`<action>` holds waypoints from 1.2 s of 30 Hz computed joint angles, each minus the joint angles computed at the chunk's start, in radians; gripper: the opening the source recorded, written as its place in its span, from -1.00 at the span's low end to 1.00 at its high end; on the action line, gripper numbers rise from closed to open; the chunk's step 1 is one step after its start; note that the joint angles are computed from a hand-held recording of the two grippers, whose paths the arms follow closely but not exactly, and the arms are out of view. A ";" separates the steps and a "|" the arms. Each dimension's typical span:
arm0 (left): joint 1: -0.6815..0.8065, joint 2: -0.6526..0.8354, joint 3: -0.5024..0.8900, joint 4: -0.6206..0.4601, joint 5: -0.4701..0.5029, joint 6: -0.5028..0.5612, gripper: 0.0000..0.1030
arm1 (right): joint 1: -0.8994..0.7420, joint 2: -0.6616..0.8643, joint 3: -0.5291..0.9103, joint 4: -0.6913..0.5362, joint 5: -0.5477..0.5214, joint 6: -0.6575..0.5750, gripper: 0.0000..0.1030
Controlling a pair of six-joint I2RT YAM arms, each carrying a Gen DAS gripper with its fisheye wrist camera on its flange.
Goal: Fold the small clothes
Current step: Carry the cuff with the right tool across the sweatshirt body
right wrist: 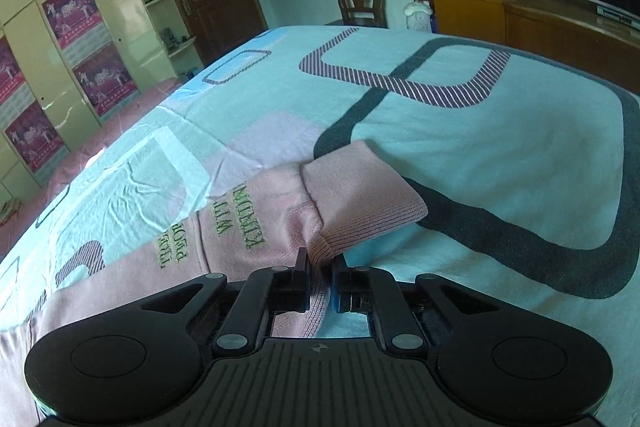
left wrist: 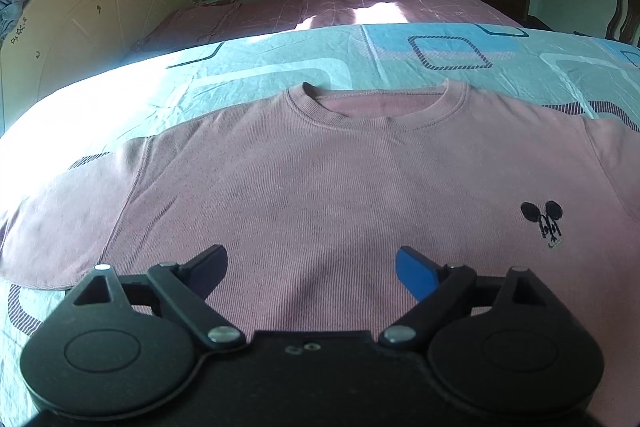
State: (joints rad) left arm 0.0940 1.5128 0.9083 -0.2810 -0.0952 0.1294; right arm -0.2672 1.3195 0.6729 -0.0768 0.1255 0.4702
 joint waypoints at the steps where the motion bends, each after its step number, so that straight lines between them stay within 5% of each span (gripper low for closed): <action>1: 0.010 -0.005 0.000 -0.002 0.009 0.007 0.72 | 0.018 -0.006 0.003 0.006 0.009 -0.006 -0.84; 12: 0.165 -0.054 0.022 -0.047 0.147 0.083 0.58 | 0.517 0.003 0.140 0.015 0.162 -0.014 -0.85; 19: 0.283 -0.003 0.069 -0.058 0.246 0.146 0.58 | 0.887 0.283 0.348 0.082 0.212 0.005 -0.86; 27: 0.333 0.049 0.136 -0.100 0.364 0.176 0.59 | 1.031 0.605 0.571 0.056 0.118 0.087 -0.83; 28: 0.328 0.050 0.138 -0.102 0.371 0.182 0.60 | 1.037 0.625 0.592 0.042 0.106 0.087 -0.74; 30: 0.312 0.047 0.135 -0.101 0.388 0.196 0.60 | 1.042 0.619 0.570 0.062 0.072 0.092 0.12; 36: 0.200 0.020 0.077 -0.084 0.452 0.229 0.60 | 1.040 0.433 0.396 0.040 0.173 0.124 0.23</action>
State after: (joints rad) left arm 0.2940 1.5333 0.9851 -0.3649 0.3569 0.3581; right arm 0.7733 1.7520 1.0691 -0.0370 0.2983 0.5938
